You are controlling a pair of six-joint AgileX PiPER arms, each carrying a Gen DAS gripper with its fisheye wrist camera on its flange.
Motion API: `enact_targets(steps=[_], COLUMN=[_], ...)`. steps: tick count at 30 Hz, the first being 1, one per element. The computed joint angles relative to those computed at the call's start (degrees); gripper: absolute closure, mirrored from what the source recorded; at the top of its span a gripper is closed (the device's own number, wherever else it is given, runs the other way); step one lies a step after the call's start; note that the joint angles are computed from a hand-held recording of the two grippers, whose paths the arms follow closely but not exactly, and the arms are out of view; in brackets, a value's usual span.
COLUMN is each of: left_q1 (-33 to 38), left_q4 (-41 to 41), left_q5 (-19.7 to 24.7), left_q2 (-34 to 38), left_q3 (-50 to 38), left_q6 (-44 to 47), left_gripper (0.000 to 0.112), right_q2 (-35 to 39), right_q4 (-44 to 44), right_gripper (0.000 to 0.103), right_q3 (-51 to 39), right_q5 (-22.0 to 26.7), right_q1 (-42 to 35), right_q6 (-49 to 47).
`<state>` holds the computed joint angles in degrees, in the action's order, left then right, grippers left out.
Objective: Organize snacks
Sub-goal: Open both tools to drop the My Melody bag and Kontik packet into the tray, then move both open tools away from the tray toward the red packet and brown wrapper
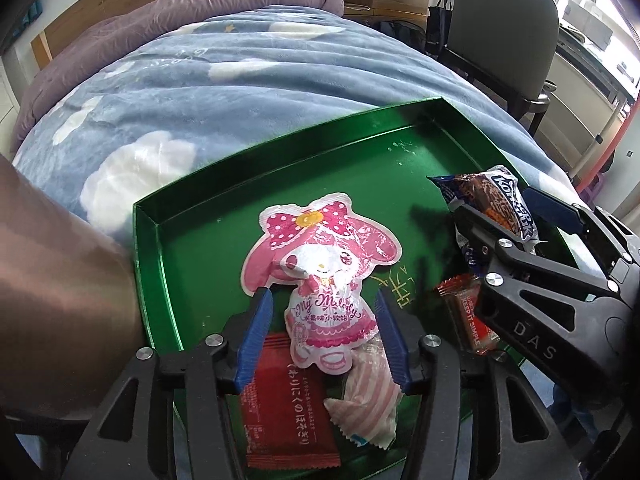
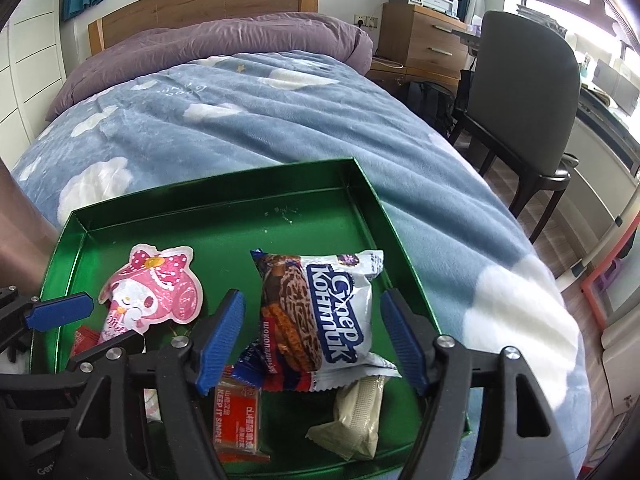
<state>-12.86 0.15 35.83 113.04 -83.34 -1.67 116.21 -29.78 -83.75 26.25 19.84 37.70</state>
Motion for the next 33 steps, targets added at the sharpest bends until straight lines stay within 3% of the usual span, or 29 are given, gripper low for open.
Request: enact_targets(steps=[4,21,33], left_q1=[0.24,0.94,6.62], left_q4=[0.41,-5.25,-6.61], left_q5=[-0.20,-0.48,1.42], left_q2=[-2.46,-24.28,-39.25], left_q3=[1.88,21.56,33.21], left_q6=[0.06,7.30,12.17], left_gripper=[0.065,0.065,0.065], right_q2=[-3.21,-25.49,-35.24], right_q4=[-3.29,-12.16,-14.76], right_gripper=[0.000,0.000,0.000], right_q3=[1.92,21.80,29.01], right_q5=[0.81,3.51,11.65], right_q1=[1.12,8.19,20.22], right_q6=[3.19,20.58,31.89])
